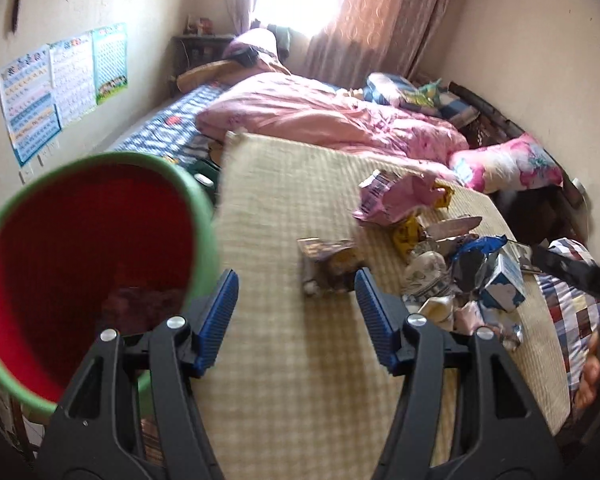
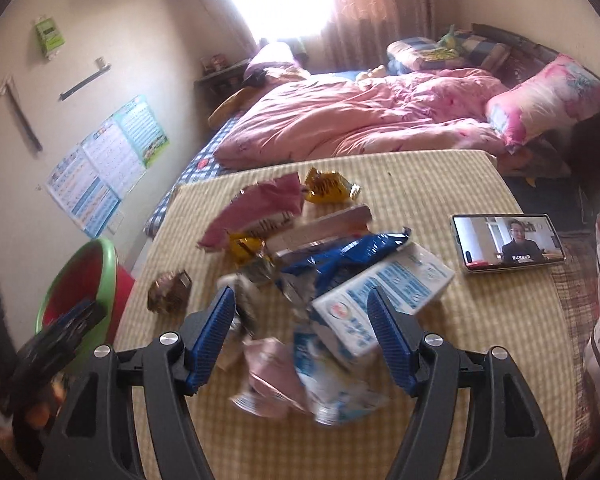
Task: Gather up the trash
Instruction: 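Grasp the brown crumpled wrapper with the left tool while the right tool reaches the milk carton, then grasp the white milk carton with the right tool and lift it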
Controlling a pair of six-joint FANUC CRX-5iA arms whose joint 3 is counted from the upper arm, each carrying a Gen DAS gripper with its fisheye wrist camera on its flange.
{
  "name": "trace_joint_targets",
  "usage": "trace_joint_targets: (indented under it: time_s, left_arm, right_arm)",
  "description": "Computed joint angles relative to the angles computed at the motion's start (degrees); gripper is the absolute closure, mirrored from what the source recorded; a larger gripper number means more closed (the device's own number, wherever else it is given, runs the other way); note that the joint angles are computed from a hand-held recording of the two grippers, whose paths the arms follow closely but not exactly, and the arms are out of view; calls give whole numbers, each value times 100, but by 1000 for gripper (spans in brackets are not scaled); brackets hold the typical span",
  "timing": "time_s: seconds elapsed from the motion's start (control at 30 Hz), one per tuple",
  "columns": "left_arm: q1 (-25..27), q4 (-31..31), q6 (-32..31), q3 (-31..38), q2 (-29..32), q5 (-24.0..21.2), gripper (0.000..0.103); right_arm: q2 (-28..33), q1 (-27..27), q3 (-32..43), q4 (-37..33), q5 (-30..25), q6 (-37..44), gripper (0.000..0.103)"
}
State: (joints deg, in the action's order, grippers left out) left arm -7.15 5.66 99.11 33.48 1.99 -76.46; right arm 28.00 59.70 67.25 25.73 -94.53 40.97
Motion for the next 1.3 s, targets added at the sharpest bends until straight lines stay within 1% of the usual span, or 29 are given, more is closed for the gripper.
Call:
trace_joint_targets:
  time_s: [0.07, 0.1, 0.17, 0.23, 0.3, 0.33, 0.37, 0.43, 0.63, 0.77, 0.83, 0.87, 0.97, 1.07, 1.17, 1.23, 1.27, 1.3]
  left_arm:
    - [-156, -146, 84, 269, 282, -143, 44]
    - [-240, -231, 157, 441, 440, -234, 44]
    - [-408, -459, 347, 812, 765, -413, 44]
    - [-535, -732, 554, 1200, 1058, -691, 44]
    - [-549, -797, 679, 1362, 1199, -873, 44]
    - [-553, -812, 782, 1485, 1319, -1011, 44]
    - [-541, -774, 830, 1554, 1390, -1102, 47]
    - [-498, -656, 954, 1468, 1395, -1115, 55]
    - [-616, -842, 1291, 1155, 1069, -961, 56]
    - [-748, -961, 1446, 1075, 879, -980, 56]
    - [-816, -996, 1517, 1063, 814, -999, 56]
    - [-818, -989, 1510, 1131, 837, -1024, 56]
    - [-904, -1022, 1540, 1238, 843, -1066, 56]
    - [-998, -1068, 1562, 1396, 903, -1132, 56]
    - [-1023, -1056, 1603, 1439, 908, -1126, 56]
    - [-1045, -1052, 1660, 1478, 913, -1156, 56]
    - [-1040, -1044, 1661, 1468, 906, -1152, 56]
    - [-1055, -1057, 1679, 1453, 887, -1148, 56]
  right_arm:
    - [-75, -64, -74, -152, 5, 155, 36]
    - [-226, -118, -295, -284, 73, 168, 36]
    - [-307, -188, -403, -412, 120, 153, 36]
    - [-547, -280, -760, -531, 290, 57, 36]
    - [-718, -405, -1010, -657, 400, 42, 36]
    - [-693, -466, -944, -735, 365, 69, 35]
    - [-713, -556, -945, -875, 372, 63, 35]
    - [-797, -715, -1037, -1133, 441, -6, 35]
    - [-865, -1012, -1077, -1700, 390, -65, 34]
    - [-749, -1231, -907, -2208, 318, -121, 34]
    - [-617, -1285, -710, -2294, 254, -86, 31]
    - [-506, -1302, -550, -2290, 167, -57, 29]
    - [-195, -1408, -74, -2432, -60, -47, 27]
    - [213, -1484, 598, -2551, -430, 35, 22]
    - [481, -1536, 1042, -2715, -670, 42, 21]
    - [695, -1543, 1414, -2799, -922, 125, 20]
    - [644, -1545, 1322, -2846, -860, 142, 21]
    - [494, -1527, 1058, -2842, -705, 162, 23]
